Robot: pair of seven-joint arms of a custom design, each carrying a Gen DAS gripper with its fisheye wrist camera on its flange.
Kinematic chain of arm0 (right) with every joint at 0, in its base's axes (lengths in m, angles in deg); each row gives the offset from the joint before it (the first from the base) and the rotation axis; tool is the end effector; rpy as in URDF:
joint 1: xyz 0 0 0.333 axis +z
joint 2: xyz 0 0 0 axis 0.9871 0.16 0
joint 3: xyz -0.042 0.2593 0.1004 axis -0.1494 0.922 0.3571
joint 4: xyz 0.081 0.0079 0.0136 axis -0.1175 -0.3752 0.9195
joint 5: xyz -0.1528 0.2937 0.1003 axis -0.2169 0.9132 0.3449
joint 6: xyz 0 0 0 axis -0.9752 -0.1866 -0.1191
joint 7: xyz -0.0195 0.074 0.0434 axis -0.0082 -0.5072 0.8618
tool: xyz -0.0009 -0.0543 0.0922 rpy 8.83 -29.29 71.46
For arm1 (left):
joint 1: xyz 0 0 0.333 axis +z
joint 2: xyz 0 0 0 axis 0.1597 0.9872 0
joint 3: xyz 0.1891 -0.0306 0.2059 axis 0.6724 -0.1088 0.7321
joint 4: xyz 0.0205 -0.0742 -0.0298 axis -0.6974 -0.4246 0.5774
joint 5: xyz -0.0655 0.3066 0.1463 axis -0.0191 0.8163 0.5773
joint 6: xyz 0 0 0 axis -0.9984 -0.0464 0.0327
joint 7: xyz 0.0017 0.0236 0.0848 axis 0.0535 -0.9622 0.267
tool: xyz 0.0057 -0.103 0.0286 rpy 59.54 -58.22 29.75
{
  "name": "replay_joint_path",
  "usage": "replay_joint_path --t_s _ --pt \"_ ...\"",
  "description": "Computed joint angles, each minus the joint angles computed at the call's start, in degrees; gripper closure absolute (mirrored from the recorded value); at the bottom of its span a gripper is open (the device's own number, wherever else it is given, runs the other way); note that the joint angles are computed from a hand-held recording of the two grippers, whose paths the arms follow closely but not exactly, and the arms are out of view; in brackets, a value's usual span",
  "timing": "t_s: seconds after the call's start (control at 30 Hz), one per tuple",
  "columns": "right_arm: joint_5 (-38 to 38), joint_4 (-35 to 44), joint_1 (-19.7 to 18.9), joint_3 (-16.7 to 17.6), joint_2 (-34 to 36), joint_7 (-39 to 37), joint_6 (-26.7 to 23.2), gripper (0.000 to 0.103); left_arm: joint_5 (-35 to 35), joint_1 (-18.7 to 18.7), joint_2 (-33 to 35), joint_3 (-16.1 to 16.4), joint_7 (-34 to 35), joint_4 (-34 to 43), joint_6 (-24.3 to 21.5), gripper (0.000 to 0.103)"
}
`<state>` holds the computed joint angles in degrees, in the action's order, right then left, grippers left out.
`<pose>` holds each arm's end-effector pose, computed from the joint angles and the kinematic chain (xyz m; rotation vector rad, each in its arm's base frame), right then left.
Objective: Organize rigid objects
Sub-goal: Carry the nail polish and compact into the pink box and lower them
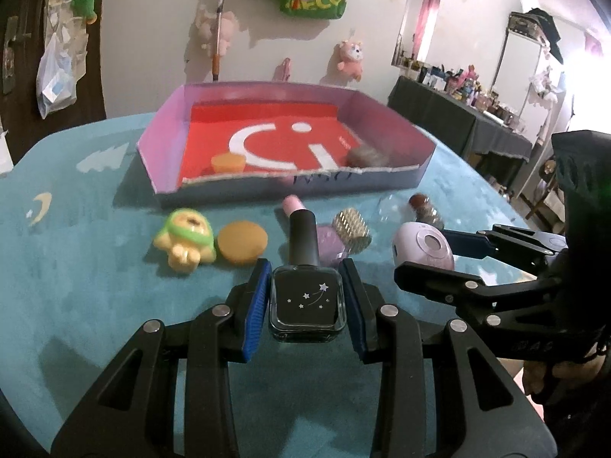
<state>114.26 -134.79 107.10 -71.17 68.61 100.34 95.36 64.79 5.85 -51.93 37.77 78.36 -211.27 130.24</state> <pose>0.4489 0.2677 0.4406 -2.0040 1.2548 -0.3489 0.4256 -0.2272 0.4527 -1.6466 1.9342 -1.0286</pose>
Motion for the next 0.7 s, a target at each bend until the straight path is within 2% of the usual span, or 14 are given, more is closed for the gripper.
replay_joint_path --t_s 0.1,0.13,0.23,0.3,0.37,0.47,0.7 --pt "2.92 2.19 -0.16 -0.35 -0.06 -3.57 -1.46 0.045 -7.77 -7.03 2.01 6.05 8.01 2.89 -0.52 0.069" --pt "3.75 3.24 -0.32 -0.49 0.15 -4.7 -2.21 0.045 -9.83 -8.17 2.85 7.0 10.3 4.26 -0.96 0.069" --pt "5.76 8.03 -1.52 -0.78 1.88 -8.91 -5.01 0.045 -15.57 -9.86 6.42 8.32 17.11 9.82 -2.85 0.069" --pt "2.87 12.67 -2.84 -1.05 4.32 -8.92 -7.61 0.045 -20.17 -10.16 9.64 8.38 22.9 14.65 -4.99 0.069" --pt "0.05 16.48 -4.01 -1.12 6.69 -8.05 -9.63 0.045 -19.11 -9.77 12.53 8.43 23.0 19.11 -7.87 0.069" --pt "-1.3 25.1 -6.71 -0.38 12.14 -9.33 -15.66 0.045 -18.73 -9.45 17.56 8.43 24.56 26.39 -12.37 0.069" --pt "-5.69 46.8 -10.67 0.73 26.48 -10.44 -32.13 0.045 -16.77 -9.67 26.36 9.19 26.44 39.37 -21.42 0.069"
